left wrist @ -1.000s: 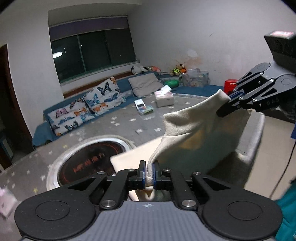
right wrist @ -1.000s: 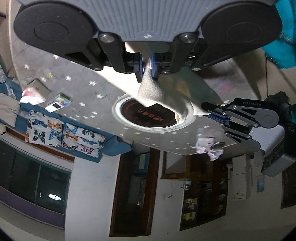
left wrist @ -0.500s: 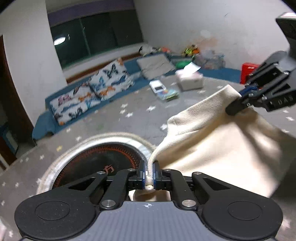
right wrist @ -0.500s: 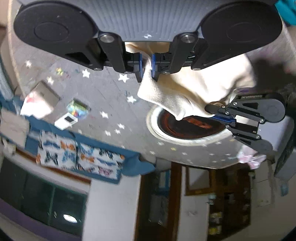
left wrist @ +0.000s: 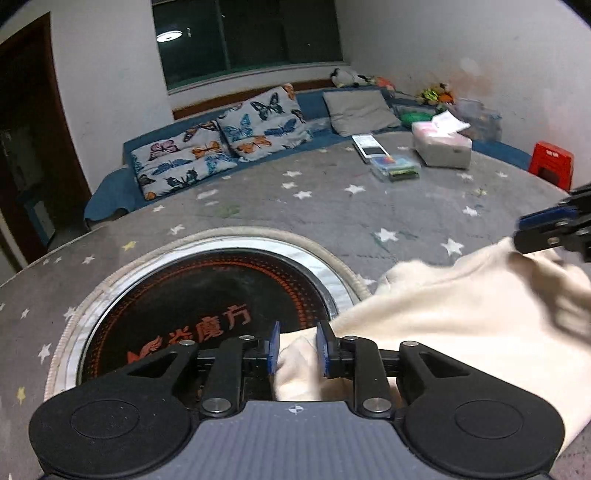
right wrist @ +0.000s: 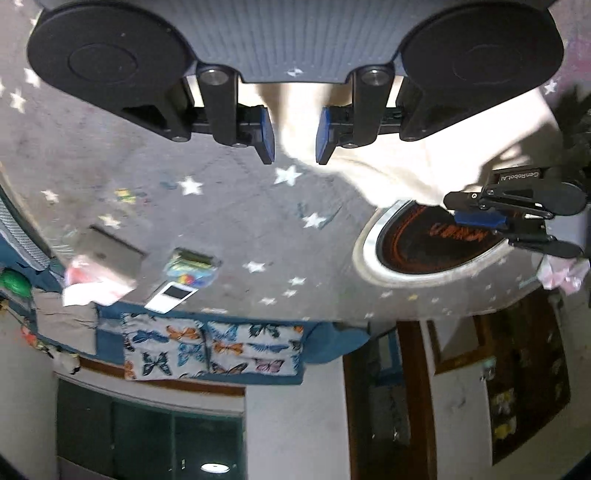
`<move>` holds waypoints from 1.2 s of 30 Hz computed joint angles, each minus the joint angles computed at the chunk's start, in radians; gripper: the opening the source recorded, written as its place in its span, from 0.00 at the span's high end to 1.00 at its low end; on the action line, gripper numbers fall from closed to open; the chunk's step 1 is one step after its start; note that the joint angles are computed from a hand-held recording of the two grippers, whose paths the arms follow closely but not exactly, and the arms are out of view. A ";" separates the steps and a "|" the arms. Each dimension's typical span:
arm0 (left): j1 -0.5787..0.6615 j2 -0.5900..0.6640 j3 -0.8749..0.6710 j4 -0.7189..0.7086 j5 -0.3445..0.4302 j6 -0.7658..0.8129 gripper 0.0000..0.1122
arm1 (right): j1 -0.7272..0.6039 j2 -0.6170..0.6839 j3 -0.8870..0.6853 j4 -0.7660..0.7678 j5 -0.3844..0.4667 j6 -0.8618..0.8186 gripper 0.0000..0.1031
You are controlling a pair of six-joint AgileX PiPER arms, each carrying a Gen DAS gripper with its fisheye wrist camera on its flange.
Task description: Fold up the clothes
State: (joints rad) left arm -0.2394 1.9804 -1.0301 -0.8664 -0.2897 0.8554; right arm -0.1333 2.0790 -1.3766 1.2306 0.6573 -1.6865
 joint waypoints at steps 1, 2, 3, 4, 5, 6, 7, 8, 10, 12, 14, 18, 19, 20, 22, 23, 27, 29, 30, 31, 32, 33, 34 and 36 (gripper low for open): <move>-0.008 -0.016 0.016 -0.001 -0.018 -0.006 0.78 | -0.022 -0.021 0.018 0.001 0.013 -0.008 0.78; -0.013 -0.036 0.036 0.026 -0.022 -0.040 0.78 | -0.046 -0.044 0.038 -0.005 0.026 -0.012 0.78; -0.018 -0.056 0.055 0.053 -0.026 -0.073 0.78 | -0.068 -0.062 0.054 -0.016 0.039 -0.009 0.78; -0.020 -0.073 0.068 0.083 -0.022 -0.108 0.78 | -0.091 -0.078 0.068 -0.028 0.052 -0.005 0.78; -0.026 -0.093 0.086 0.115 -0.019 -0.148 0.78 | -0.110 -0.089 0.078 -0.042 0.065 0.002 0.78; -0.037 -0.108 0.099 0.137 -0.016 -0.171 0.78 | -0.126 -0.094 0.084 -0.056 0.079 0.011 0.78; -0.049 -0.122 0.112 0.157 -0.014 -0.192 0.78 | -0.142 -0.098 0.089 -0.070 0.092 0.021 0.78; -0.061 -0.136 0.124 0.176 -0.011 -0.212 0.78 | -0.158 -0.102 0.094 -0.084 0.106 0.030 0.78; -0.086 -0.150 0.141 0.248 -0.003 -0.279 0.78 | -0.171 -0.104 0.104 -0.093 0.123 0.029 0.78; -0.113 -0.152 0.149 0.271 -0.001 -0.301 0.78 | -0.169 -0.092 0.102 -0.092 0.132 0.036 0.78; -0.142 -0.143 0.146 0.234 -0.002 -0.268 0.77 | -0.159 -0.059 0.074 -0.089 0.142 0.060 0.79; -0.168 -0.120 0.144 0.164 -0.013 -0.206 0.74 | -0.141 0.001 0.017 -0.112 0.161 0.131 0.79; -0.171 -0.117 0.145 0.157 -0.014 -0.200 0.74 | -0.134 0.008 0.018 -0.112 0.149 0.129 0.79; -0.171 -0.112 0.145 0.156 -0.015 -0.198 0.74 | -0.129 0.010 0.028 -0.105 0.132 0.117 0.79; -0.169 -0.105 0.144 0.165 -0.016 -0.203 0.74 | -0.125 0.005 0.052 -0.079 0.109 0.077 0.79; -0.167 -0.102 0.144 0.176 -0.017 -0.211 0.74 | -0.125 0.002 0.058 -0.073 0.106 0.069 0.79; -0.170 -0.098 0.147 0.187 -0.025 -0.217 0.74 | -0.118 -0.013 0.088 -0.045 0.067 0.021 0.79; -0.168 -0.100 0.150 0.198 -0.025 -0.227 0.74 | -0.118 -0.017 0.095 -0.039 0.062 0.015 0.79; -0.167 -0.101 0.153 0.206 -0.025 -0.234 0.74 | -0.118 -0.017 0.097 -0.036 0.061 0.014 0.79; -0.166 -0.102 0.154 0.212 -0.025 -0.239 0.74 | -0.119 -0.017 0.101 -0.026 0.059 0.006 0.79; -0.165 -0.101 0.155 0.217 -0.026 -0.243 0.74 | -0.119 -0.017 0.106 -0.017 0.058 -0.002 0.79; -0.165 -0.100 0.156 0.221 -0.027 -0.246 0.74 | -0.120 -0.017 0.110 -0.008 0.057 -0.010 0.79; -0.165 -0.099 0.155 0.222 -0.027 -0.247 0.74 | -0.121 -0.017 0.115 0.001 0.056 -0.018 0.83; -0.164 -0.098 0.154 0.221 -0.026 -0.246 0.74 | -0.121 -0.020 0.132 0.037 0.056 -0.067 0.93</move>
